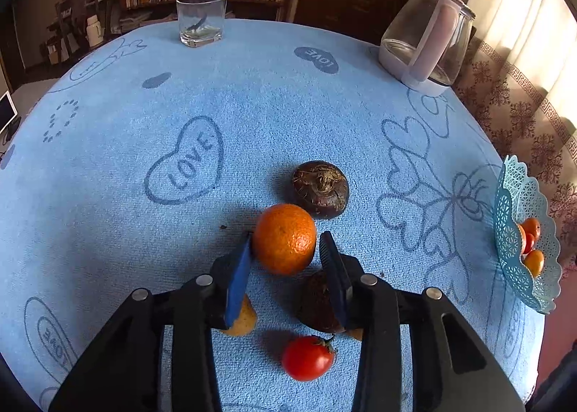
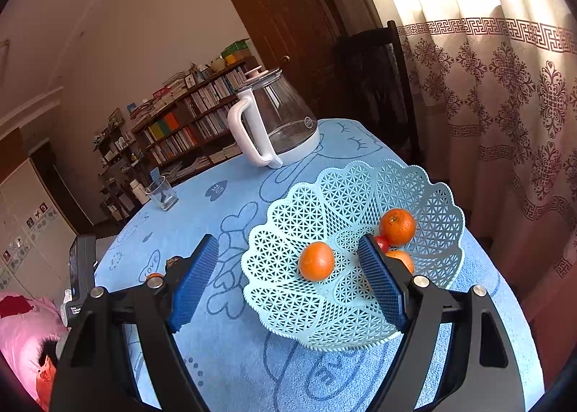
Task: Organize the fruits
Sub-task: 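Close the left tool on the orange lying on the cloth, then grasp the dark brown round fruit with the right tool while the left tool holds the orange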
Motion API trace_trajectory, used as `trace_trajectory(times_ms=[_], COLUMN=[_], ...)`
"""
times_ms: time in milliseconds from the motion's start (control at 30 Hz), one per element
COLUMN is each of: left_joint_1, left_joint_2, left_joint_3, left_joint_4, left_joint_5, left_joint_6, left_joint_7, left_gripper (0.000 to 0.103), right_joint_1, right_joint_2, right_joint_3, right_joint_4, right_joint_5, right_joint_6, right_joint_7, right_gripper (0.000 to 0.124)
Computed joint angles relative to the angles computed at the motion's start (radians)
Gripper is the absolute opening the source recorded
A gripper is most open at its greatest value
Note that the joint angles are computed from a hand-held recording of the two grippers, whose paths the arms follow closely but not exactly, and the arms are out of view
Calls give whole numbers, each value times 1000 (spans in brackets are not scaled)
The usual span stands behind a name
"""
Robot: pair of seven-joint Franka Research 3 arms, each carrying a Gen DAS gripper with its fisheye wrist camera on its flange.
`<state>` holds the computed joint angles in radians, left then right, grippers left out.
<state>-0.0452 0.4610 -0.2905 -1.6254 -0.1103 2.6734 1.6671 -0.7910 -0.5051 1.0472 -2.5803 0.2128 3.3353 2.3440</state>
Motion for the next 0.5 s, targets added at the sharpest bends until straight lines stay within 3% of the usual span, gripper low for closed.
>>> trace_trajectory(times_ms=[233,500], left_joint_1=[23,9], left_joint_2=[-26,-106], left_joint_3=[-17,23], left_joint_4=[-46,-156], left_joint_5=[-38,31], left_joint_6=[46,194], left_joint_7=[30,-11], left_gripper=[35,35], right_joint_1=[-28,-86], right_joint_2=[-4,44], right_joint_3=[36,96], right_joint_4=[20,93], right_joint_5=[-23,-72], right_joint_6=[-14,-15], right_joint_7=[5,4], right_gripper=[81,81])
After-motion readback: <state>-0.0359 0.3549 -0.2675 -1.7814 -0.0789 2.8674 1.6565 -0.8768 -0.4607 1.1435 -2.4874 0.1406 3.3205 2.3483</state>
